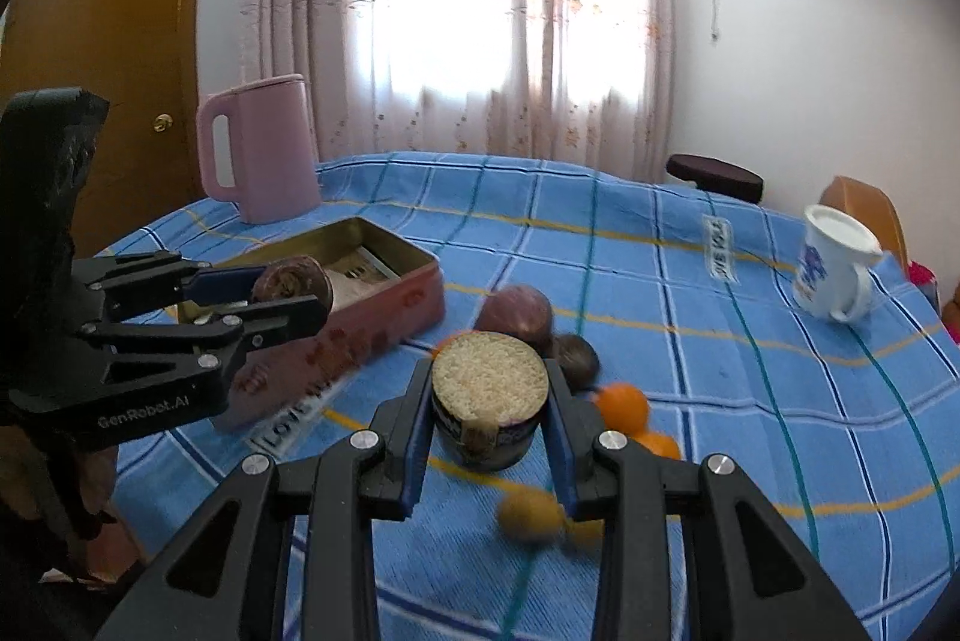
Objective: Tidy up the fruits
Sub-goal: 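Carry both items over the tin box and open the right tool to drop the biscuit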
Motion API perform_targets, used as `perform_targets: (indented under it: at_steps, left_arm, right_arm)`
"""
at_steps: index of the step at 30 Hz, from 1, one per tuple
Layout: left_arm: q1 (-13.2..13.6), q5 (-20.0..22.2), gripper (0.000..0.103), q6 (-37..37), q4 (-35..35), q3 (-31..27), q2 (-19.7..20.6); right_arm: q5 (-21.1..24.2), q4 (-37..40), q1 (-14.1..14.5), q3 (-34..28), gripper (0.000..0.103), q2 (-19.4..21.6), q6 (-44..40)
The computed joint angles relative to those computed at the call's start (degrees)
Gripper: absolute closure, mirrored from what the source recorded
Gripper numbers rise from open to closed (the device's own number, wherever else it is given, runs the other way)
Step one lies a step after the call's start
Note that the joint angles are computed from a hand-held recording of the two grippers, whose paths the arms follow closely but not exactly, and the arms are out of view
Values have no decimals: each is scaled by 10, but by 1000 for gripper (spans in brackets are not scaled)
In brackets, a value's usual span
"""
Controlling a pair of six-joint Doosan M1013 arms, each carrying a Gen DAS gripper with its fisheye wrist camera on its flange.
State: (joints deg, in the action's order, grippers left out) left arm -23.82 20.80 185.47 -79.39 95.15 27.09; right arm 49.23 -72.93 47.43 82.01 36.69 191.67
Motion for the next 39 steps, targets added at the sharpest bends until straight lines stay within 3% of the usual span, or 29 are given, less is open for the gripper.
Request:
perform_targets:
  at_steps: [10,18,27,39]
  left_arm:
    - [16,-22,65,-52,38,-25,17]
    - [26,-32,65,-125,106,-51,33]
    - [36,-29,65,-250,214,-81,52]
    - [39,-27,65,-356,316,-98,68]
  right_arm:
    - [-33,14,-18,-61,68,22,-79]
    - [-58,47,-31,-117,68,51,-147]
    - [-81,127,-45,-179,68,91,-234]
    - [-86,221,-55,-215,68,114,-315]
